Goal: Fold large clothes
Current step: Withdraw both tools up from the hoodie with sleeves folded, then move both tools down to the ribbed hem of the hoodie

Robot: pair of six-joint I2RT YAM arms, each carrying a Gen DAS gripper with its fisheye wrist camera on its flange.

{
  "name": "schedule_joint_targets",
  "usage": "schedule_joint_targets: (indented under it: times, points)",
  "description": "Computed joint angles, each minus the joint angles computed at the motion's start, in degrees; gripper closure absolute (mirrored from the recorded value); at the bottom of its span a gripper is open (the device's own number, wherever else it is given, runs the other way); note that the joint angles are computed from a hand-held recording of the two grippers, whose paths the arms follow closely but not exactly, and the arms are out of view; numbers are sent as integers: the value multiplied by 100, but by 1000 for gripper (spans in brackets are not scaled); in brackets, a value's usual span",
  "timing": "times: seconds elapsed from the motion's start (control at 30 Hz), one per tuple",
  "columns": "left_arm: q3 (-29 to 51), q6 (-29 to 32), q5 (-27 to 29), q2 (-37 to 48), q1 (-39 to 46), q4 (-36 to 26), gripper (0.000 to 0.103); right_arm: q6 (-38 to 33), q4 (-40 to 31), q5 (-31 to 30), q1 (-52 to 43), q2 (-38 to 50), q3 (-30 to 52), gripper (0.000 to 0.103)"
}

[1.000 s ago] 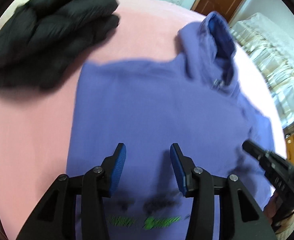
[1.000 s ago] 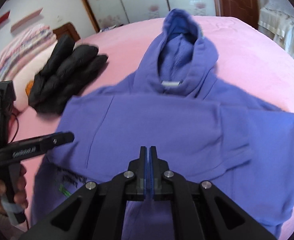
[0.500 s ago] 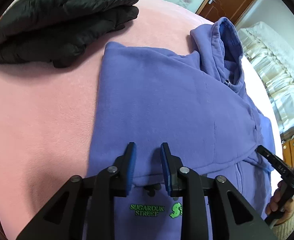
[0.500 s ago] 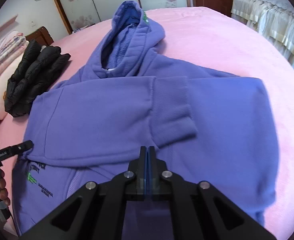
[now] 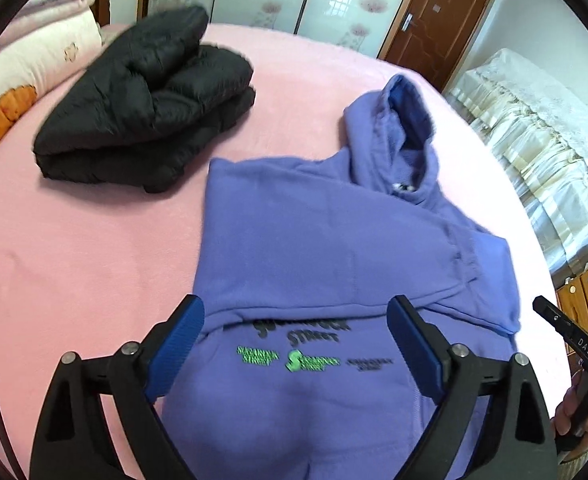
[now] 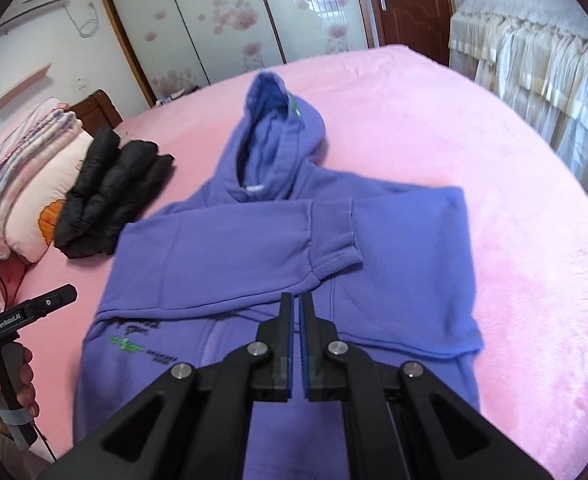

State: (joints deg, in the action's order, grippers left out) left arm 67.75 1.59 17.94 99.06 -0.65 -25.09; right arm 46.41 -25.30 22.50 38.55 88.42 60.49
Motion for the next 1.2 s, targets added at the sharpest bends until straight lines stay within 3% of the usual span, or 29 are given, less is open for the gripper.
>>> schedule_joint_targets:
  times: [0.07, 0.2, 0.27, 0.57, 0.8, 1.0, 1.1, 1.2]
  points:
    - [-148, 49, 1, -421, 14, -194, 6, 127, -219, 90, 175, -223, 12, 96]
    - [-508, 226, 23, -1338, 61, -578, 5, 507, -789, 622, 728, -687, 111, 74]
    - [-659, 309, 58, -1825, 96, -792, 4, 651, -1003, 790, 950, -846, 185, 71]
    - [-868, 442, 372, -3491, 431, -1763, 1, 1603, -2492, 2040, 2336, -1244, 905, 70]
    - [-1200, 677, 763, -4629, 1002, -2379, 1, 2913, -4019, 3169, 3667, -1043, 1483, 70]
    - [-2128, 1845, 2255, -5741, 2730, -2671, 1, 4765, -5333, 4024, 4941, -683, 1270, 70]
    - [-2563, 2838, 2570, -6003, 3524, -3058, 1, 5805, -6036, 3959, 5333, -272, 1215, 70]
    - [-3043, 4086, 2755, -5993, 4332, -3417, 1, 6392, -5945, 3544, 5592, -143, 820, 70]
